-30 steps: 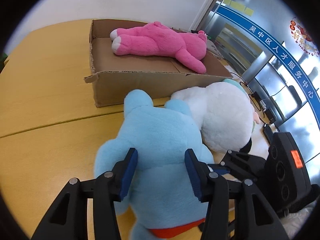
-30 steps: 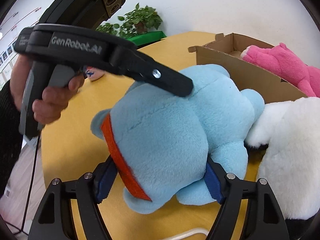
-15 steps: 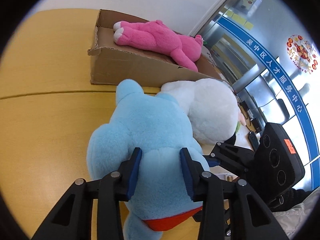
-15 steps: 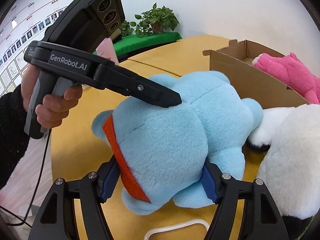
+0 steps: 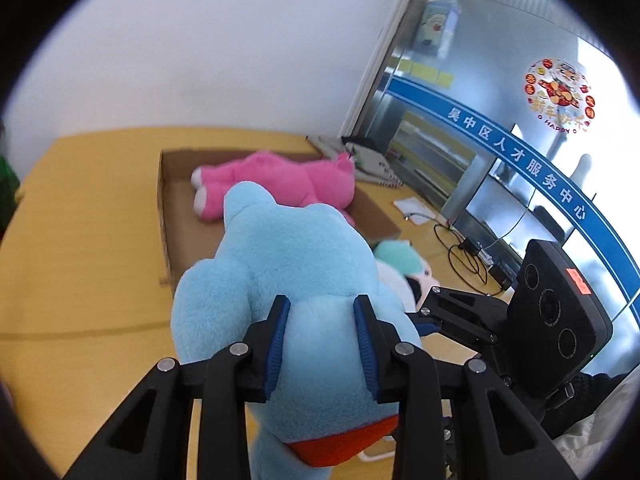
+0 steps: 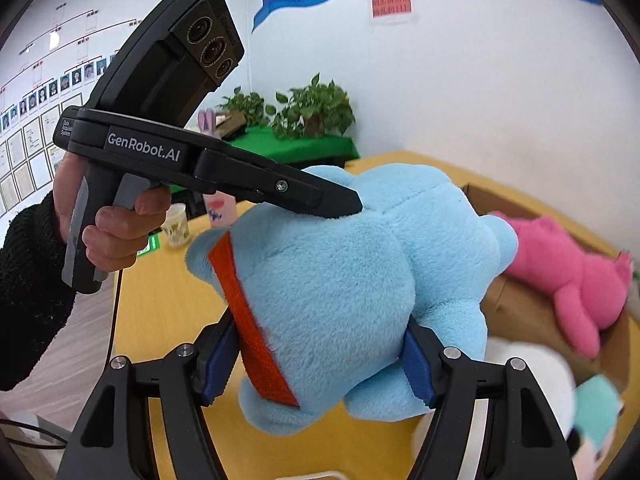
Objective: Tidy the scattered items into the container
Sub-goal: 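Lift the light blue plush with both grippers and carry it to the box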
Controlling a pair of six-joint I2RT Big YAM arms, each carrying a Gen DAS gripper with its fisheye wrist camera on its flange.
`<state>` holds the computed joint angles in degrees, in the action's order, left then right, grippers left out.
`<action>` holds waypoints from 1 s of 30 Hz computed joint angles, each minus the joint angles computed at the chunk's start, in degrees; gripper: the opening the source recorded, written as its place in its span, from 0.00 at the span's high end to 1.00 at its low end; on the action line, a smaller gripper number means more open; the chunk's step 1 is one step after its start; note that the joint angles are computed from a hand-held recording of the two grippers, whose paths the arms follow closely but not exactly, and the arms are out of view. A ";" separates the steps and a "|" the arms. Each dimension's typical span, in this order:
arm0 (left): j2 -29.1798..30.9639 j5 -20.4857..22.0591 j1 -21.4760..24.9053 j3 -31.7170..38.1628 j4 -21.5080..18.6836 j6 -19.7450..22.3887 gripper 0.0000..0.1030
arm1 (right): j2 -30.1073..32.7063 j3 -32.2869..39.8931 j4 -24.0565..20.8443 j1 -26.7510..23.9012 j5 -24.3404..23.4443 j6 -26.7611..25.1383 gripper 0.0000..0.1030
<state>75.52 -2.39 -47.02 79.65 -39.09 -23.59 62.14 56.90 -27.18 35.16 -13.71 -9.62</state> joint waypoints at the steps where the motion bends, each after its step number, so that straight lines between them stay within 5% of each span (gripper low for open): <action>1: 0.63 -0.34 0.04 1.99 -0.52 1.24 0.70 | -0.02 1.37 -0.46 -0.67 -0.03 -1.05 0.26; 12: 12.58 -2.22 1.08 30.26 -7.98 12.74 0.70 | 4.07 19.19 -5.24 -7.61 0.29 -10.63 0.26; 18: 17.06 -1.40 2.68 39.41 -9.08 14.95 0.70 | 9.20 28.27 -6.87 -9.50 0.32 -14.38 0.26; 24: 18.75 3.96 6.90 36.55 -6.35 11.97 0.70 | 11.63 28.30 -8.10 -11.52 -2.04 -15.87 0.26; 30: 22.53 13.89 13.59 26.87 1.74 4.49 0.70 | 23.18 31.08 -10.29 -13.15 -3.82 -15.80 0.26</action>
